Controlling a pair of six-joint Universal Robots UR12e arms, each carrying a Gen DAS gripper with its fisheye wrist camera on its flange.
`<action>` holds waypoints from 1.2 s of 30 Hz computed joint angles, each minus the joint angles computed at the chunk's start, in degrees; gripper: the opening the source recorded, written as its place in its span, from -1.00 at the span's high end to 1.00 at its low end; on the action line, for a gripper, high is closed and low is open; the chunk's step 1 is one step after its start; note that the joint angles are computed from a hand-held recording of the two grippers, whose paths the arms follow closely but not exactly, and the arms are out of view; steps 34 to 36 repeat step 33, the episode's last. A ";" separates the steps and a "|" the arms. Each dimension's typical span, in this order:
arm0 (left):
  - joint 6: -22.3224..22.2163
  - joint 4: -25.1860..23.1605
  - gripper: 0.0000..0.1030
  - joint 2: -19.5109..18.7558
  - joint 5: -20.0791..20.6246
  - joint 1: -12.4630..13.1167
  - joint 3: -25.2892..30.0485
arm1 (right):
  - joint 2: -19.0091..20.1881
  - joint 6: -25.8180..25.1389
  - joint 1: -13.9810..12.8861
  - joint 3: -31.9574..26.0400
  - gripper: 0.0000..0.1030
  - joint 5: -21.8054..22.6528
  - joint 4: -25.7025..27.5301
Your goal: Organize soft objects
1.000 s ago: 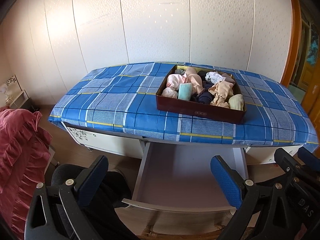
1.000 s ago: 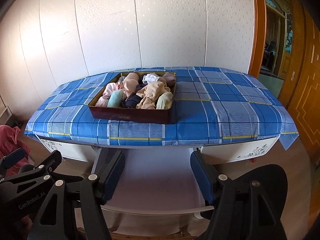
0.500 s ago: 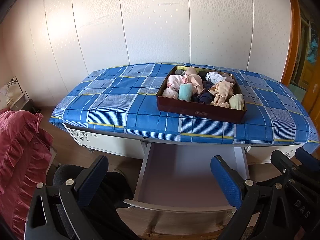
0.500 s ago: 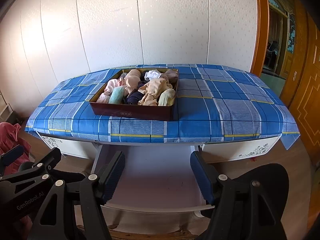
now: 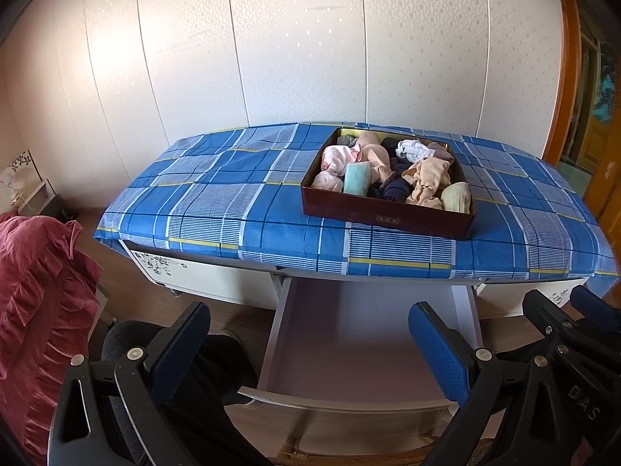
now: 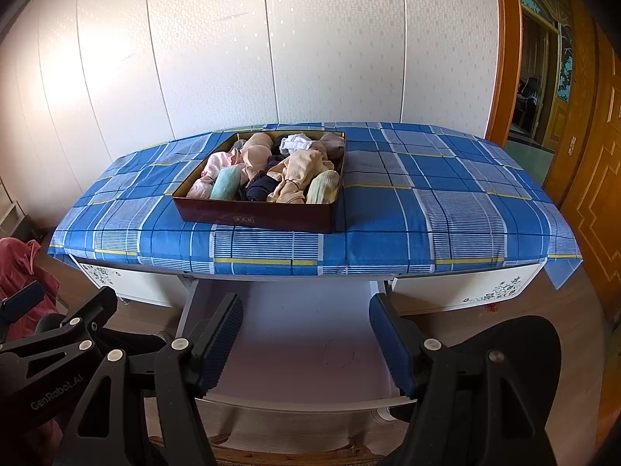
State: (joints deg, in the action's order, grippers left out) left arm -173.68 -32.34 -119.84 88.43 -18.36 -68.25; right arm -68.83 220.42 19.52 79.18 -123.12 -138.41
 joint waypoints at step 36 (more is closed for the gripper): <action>-0.08 -1.37 -0.99 -0.14 -1.97 0.05 0.18 | 0.23 0.86 -0.15 -0.23 -0.33 0.67 0.93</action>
